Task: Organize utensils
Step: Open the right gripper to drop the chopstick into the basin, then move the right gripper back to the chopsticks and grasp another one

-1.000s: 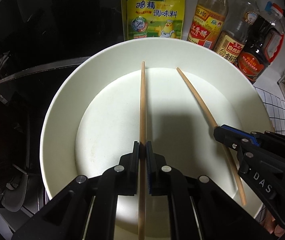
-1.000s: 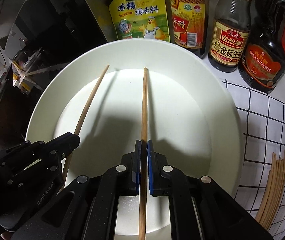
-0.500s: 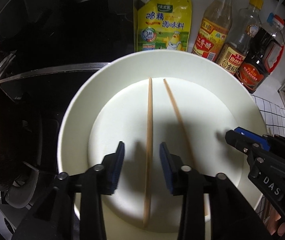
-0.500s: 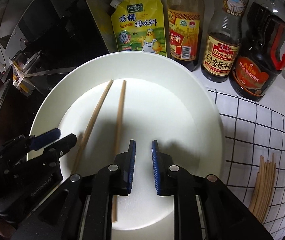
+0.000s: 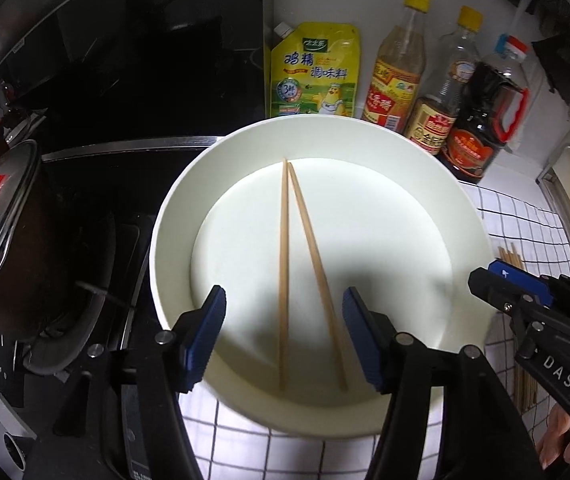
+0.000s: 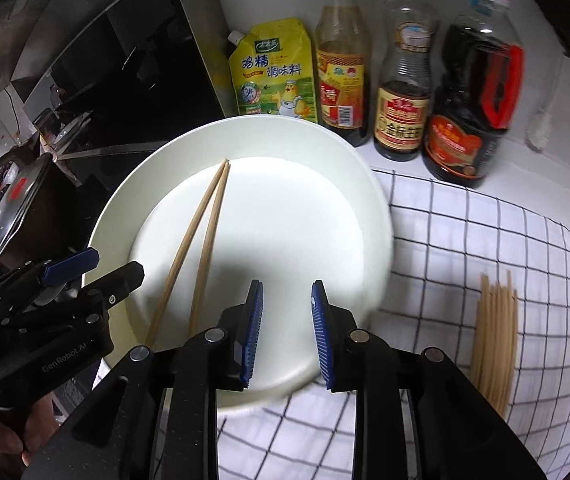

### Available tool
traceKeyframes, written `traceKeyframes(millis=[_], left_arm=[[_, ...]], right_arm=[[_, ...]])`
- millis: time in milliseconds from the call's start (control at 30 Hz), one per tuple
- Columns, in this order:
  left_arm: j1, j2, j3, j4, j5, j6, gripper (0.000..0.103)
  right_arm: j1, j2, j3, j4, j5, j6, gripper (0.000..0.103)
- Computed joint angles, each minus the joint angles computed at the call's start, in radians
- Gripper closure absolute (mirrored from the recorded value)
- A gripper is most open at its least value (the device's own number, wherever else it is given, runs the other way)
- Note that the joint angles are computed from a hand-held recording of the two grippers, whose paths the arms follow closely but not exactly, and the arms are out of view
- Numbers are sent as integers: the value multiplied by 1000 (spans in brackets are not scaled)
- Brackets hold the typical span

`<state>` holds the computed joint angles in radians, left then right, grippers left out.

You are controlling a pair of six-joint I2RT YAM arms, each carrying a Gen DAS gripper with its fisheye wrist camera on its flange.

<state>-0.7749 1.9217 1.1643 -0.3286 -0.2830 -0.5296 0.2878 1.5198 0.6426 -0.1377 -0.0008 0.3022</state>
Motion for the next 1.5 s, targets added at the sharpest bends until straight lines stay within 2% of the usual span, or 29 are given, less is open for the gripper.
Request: traceKeyframes(millis=[233,467,667,833,1000,1167,1333,1500], left_arm=[[-80,-43,-12,-36,-41,-59,37],[-176,-15,36,-78,-68,-136,31],[-258,54,117,-103,-69,-185,30],[-319,113,192,-120,-63,-212,30],[-374,189,295,-148,-64,-226,28],[-405,270,399,-187,-60,-226,26],[-420,355,494,-226,-48,-232,25],[-428,429,563,-252,-37,-231,25]], right_arm=[[-53,-175,-113,-55,-13,-25,72],[-181,-356,-214,-145,-56,-111,70],[-390,-481,-277,-230,-123,-250,66],[-640,-544,-311,-288,-205,-429,64],[-876,-494,-329,-270,-272,-611,62],[-1034,-344,-342,-169,-308,-749,62],[-1083,-180,-352,-31,-315,-799,59],[-1082,-21,-347,102,-312,-796,58]])
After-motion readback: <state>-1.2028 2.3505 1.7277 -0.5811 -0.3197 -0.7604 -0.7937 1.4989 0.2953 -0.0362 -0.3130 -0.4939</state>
